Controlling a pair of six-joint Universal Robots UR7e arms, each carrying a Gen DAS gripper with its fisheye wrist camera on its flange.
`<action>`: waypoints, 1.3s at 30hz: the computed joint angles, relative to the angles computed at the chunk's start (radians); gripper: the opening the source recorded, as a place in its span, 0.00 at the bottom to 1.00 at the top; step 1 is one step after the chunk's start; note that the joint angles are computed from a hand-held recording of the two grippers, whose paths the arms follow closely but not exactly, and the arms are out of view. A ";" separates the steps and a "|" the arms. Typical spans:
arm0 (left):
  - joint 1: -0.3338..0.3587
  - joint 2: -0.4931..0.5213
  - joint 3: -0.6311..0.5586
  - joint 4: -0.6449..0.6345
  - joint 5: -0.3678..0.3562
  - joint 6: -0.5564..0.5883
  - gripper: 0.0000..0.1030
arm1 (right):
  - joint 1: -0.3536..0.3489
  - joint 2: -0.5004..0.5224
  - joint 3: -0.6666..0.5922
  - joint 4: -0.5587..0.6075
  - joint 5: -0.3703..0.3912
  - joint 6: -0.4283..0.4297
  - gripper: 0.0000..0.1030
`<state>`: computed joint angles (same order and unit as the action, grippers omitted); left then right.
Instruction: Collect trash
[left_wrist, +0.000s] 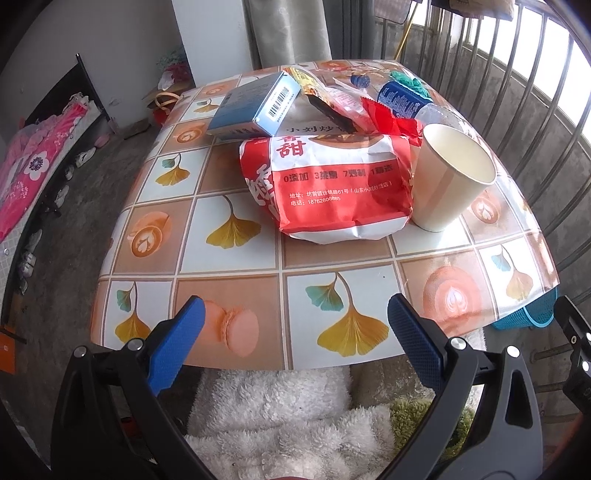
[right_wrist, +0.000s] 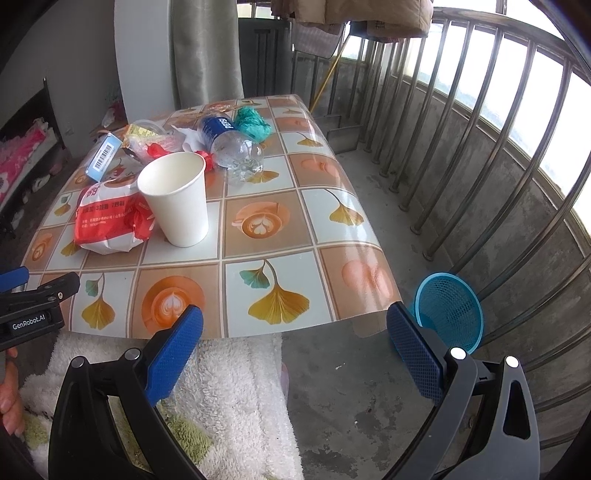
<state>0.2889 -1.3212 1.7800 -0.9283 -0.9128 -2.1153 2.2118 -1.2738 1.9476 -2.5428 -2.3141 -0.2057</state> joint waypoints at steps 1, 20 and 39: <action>0.000 -0.002 0.001 0.001 -0.002 -0.002 0.93 | -0.003 -0.002 0.000 0.003 0.005 0.003 0.94; 0.009 -0.121 -0.007 0.125 0.076 -0.001 0.93 | -0.002 0.073 -0.110 -0.083 0.155 -0.047 0.88; 0.033 -0.459 0.149 -0.139 0.410 0.077 0.93 | -0.069 0.260 -0.362 0.231 0.389 0.101 0.45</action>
